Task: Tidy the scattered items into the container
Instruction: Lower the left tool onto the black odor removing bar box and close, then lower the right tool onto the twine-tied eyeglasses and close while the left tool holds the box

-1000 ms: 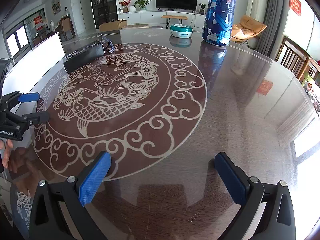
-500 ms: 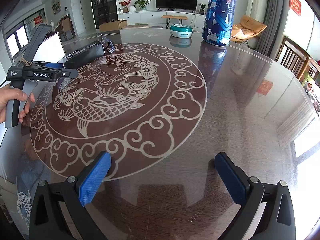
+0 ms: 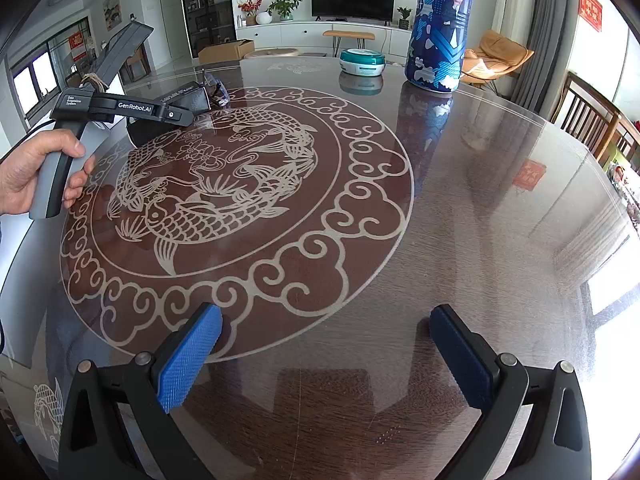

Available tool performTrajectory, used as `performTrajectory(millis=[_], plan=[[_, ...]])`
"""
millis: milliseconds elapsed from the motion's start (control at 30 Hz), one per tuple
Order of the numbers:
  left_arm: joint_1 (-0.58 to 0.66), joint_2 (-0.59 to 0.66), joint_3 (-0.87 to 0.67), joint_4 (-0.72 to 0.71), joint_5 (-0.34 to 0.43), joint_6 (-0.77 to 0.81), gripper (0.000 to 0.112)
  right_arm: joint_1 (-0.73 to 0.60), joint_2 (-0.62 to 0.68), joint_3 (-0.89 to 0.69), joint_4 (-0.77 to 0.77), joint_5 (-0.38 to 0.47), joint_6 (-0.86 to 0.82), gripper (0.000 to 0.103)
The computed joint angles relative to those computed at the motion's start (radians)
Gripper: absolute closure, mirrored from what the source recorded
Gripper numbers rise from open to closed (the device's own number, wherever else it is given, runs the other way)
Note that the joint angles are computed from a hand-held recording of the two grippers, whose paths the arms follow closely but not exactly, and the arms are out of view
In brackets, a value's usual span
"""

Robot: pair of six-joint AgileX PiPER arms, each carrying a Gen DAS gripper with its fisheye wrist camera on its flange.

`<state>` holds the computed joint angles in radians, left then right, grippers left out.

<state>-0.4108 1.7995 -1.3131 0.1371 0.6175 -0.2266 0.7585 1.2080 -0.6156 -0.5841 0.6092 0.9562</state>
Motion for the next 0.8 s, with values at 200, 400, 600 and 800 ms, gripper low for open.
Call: performTrajectory(millis=[200, 400, 600, 800], plan=[[0.007, -0.081, 0.107, 0.130, -0.068, -0.302, 0.054, 0.001, 0.000, 0.001, -0.001, 0.000, 0.002, 0.000], [-0.108, -0.214, 0.293, 0.413, -0.021, -0.660, 0.054, 0.001, -0.001, 0.002, -0.001, 0.000, 0.002, 0.000], [-0.189, -0.355, 0.453, 0.503, 0.016, -0.819, 0.052, 0.002, -0.002, 0.002, -0.001, 0.001, 0.002, 0.000], [-0.204, -0.360, 0.467, 0.540, 0.026, -0.875, 0.050, 0.002, -0.003, 0.002, 0.000, 0.001, 0.002, 0.000]])
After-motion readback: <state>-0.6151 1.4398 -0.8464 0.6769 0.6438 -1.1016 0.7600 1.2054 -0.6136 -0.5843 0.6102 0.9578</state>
